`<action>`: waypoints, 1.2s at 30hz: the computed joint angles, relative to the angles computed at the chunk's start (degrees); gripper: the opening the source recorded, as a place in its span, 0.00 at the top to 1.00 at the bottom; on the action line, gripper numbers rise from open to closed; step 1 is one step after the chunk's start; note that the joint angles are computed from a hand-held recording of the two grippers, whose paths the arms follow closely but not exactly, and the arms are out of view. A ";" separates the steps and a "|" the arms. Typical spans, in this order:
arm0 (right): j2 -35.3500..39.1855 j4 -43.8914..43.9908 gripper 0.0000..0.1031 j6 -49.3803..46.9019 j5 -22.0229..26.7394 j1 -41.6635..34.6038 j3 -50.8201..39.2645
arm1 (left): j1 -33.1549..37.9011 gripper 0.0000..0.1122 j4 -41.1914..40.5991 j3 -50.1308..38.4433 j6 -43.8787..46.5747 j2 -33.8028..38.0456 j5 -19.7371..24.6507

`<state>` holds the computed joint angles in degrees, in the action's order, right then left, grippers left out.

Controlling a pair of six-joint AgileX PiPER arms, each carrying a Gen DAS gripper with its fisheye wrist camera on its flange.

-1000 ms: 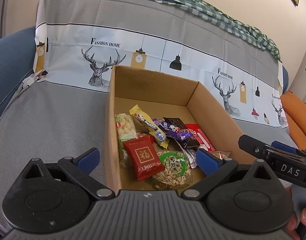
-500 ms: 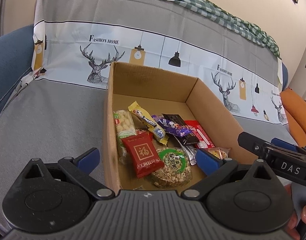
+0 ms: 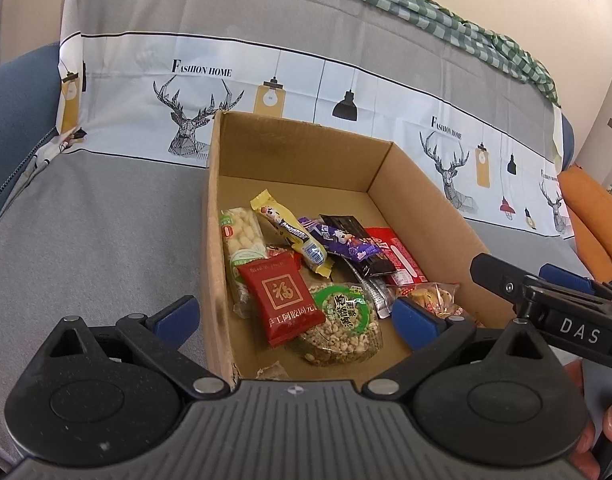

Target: Organize snacks

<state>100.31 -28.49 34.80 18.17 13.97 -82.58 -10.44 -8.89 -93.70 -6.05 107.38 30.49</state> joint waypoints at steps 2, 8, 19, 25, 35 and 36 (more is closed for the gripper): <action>0.03 -0.04 0.01 0.04 0.05 0.00 -0.03 | 0.08 0.09 -0.34 -0.18 0.22 0.11 0.37; 0.05 0.21 0.01 -0.25 -0.01 -0.06 -0.05 | 0.12 0.09 -0.18 -0.33 0.25 0.17 0.77; 0.12 0.43 0.01 -0.46 0.24 -0.02 -0.25 | 0.09 0.09 -0.07 -0.47 0.15 0.24 1.01; 0.20 -0.39 0.01 0.48 -0.18 -0.07 0.28 | 0.09 0.09 -0.24 -0.28 0.46 0.25 0.87; 0.22 0.22 0.01 -0.20 -0.16 -0.25 0.26 | 0.14 0.09 -0.69 -0.59 1.43 0.51 1.00; 0.26 0.21 0.01 -0.21 -0.14 -0.24 0.17 | 0.16 0.09 -0.74 -0.58 1.52 0.50 1.00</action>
<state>100.58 -28.28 34.59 18.02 13.73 -82.41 -10.29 -9.63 -94.28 -4.52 107.88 31.48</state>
